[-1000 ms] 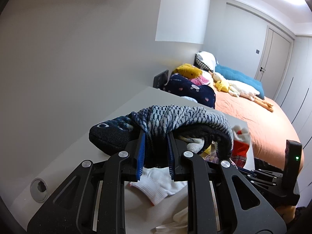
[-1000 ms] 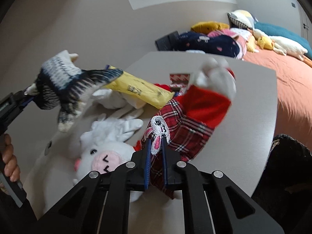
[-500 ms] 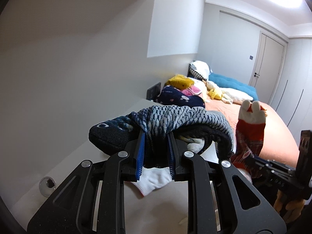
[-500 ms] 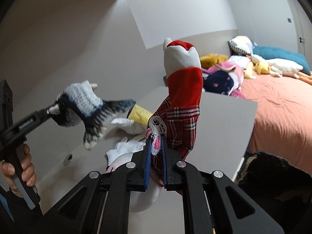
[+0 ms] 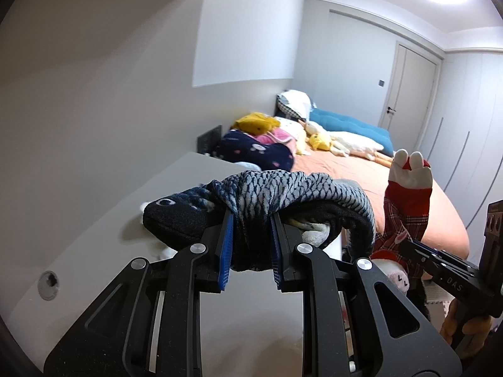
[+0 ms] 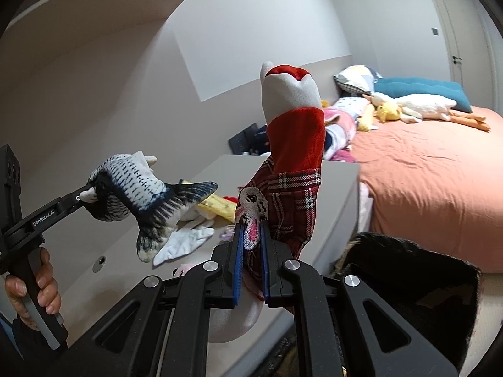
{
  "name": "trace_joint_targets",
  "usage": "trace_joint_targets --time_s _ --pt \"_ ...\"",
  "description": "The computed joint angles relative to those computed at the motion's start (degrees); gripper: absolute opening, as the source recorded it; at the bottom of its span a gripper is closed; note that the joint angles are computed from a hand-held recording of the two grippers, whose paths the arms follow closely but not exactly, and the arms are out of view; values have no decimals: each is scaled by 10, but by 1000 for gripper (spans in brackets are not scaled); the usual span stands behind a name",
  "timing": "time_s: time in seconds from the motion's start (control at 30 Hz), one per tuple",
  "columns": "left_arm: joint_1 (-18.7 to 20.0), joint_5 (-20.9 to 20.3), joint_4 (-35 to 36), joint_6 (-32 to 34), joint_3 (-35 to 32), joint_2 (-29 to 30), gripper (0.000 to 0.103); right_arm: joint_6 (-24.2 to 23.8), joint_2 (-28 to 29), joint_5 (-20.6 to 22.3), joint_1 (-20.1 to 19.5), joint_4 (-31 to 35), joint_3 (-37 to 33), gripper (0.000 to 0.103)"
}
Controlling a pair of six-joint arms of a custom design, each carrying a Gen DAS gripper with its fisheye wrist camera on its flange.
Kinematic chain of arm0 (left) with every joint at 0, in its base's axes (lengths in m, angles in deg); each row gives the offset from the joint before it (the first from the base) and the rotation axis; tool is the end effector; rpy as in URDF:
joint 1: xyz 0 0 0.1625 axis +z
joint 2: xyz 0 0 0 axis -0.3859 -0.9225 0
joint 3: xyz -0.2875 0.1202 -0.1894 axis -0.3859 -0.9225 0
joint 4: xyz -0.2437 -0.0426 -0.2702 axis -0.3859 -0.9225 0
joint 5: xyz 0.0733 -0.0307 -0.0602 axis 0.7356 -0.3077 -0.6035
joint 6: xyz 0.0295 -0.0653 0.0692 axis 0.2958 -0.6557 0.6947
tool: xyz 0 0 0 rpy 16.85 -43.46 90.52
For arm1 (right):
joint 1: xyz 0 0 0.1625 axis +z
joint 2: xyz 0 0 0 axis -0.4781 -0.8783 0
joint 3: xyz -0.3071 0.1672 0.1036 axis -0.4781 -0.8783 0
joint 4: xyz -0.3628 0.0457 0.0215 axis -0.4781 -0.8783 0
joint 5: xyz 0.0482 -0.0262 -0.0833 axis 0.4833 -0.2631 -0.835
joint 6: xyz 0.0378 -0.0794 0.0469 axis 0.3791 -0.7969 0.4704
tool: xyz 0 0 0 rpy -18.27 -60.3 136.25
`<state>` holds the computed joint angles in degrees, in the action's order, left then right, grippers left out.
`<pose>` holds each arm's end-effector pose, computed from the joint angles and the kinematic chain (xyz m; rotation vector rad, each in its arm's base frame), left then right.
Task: Collect trash
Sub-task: 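Lift the fish plush with the left tool while the right tool lifts the red plaid puppet, then carry both plushes over the black bin and open both tools to drop them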
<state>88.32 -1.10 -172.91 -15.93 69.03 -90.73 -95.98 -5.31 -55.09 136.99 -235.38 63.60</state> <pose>-0.0871 -0.6298 0.3265 0.7226 2.3227 -1.1723 0.2994 -0.6047 0.0461 0.4531 -2.4528 1.2722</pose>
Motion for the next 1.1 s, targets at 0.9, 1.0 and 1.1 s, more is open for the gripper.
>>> trace_joint_targets --time_s 0.9,1.0,1.1 --pt "-72 -22 24 -31 50 57 21 12 -133 -32 -43 -167 219 11" --pt "-79 -27 29 -31 53 66 21 14 -145 -37 -46 -188 242 11" --pt "-85 -34 38 -31 51 75 21 16 -156 -42 -50 -204 259 11"
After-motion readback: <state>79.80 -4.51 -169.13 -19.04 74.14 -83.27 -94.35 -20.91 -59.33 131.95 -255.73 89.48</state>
